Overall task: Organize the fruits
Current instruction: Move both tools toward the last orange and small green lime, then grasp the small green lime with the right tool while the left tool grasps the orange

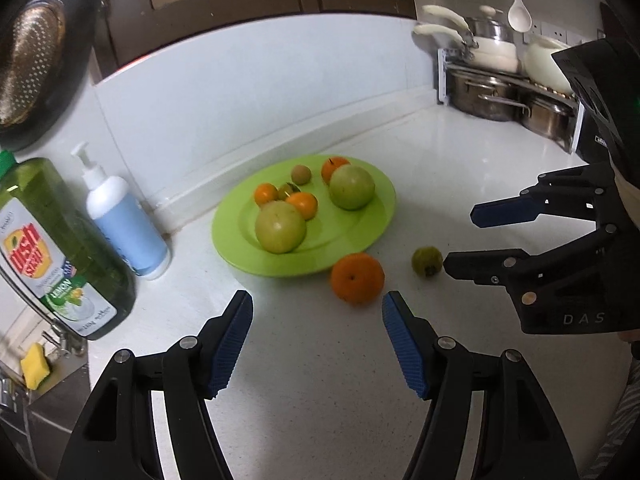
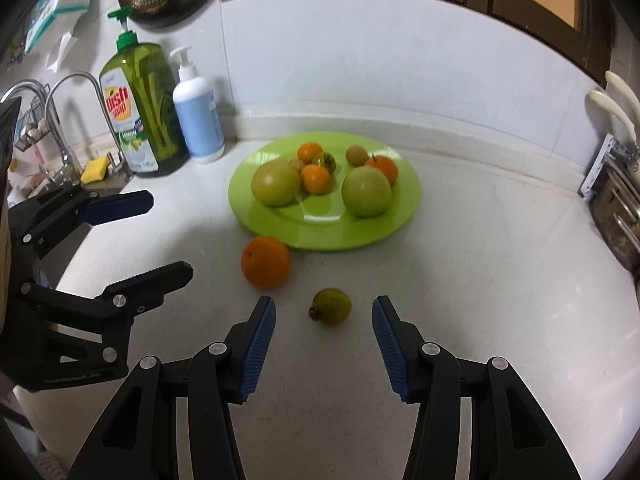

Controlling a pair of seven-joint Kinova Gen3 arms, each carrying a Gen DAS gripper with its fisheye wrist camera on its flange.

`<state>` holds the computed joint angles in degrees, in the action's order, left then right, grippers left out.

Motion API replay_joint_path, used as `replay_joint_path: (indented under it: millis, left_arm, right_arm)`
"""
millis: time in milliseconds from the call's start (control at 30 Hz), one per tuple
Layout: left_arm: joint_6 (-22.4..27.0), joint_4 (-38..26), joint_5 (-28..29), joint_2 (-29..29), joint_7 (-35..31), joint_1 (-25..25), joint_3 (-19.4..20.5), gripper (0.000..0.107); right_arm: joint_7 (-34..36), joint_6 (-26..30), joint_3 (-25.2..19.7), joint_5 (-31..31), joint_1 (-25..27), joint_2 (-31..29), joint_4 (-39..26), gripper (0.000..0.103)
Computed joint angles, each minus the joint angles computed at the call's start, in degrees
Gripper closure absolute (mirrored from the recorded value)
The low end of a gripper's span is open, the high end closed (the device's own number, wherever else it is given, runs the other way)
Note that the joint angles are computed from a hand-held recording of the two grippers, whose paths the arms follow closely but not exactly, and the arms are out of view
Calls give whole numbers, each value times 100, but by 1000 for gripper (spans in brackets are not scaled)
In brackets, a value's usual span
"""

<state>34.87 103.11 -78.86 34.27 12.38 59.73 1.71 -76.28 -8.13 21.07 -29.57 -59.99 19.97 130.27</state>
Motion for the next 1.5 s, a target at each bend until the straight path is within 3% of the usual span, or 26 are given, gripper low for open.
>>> replay_joint_path:
  millis: [233, 433, 667, 1100, 1233, 1300, 1500]
  left_arm:
    - [-459, -130, -177, 242, -203, -173, -72, 41]
    - [-859, -295, -166, 393, -474, -231, -250, 42]
    - [-1388, -392, 46, 480, -639, -155, -621, 49]
    - [-2082, -447, 869, 588, -1014, 292, -1491, 53]
    - [-2225, -521, 1192, 636, -1297, 320, -1602, 59]
    - [-2266, -549, 1359, 646, -1493, 294, -1590, 64]
    - [-2333, -565, 1817, 662, -1806, 449, -1799, 65]
  right_arm:
    - [-343, 146, -440, 362, 529, 241, -147, 52]
    - [-744, 240, -559, 778, 761, 384, -282, 52]
    - [-1102, 285, -831, 1232, 1125, 497, -422, 53]
    - [-1631, 388, -1564, 1914, 1934, 676, -657, 66]
    - [-1758, 428, -1744, 2073, 2134, 701, -694, 72]
    - [-1812, 407, -1716, 2111, 2109, 697, -672, 72]
    - [-1922, 383, -1619, 2152, 2014, 673, -619, 72]
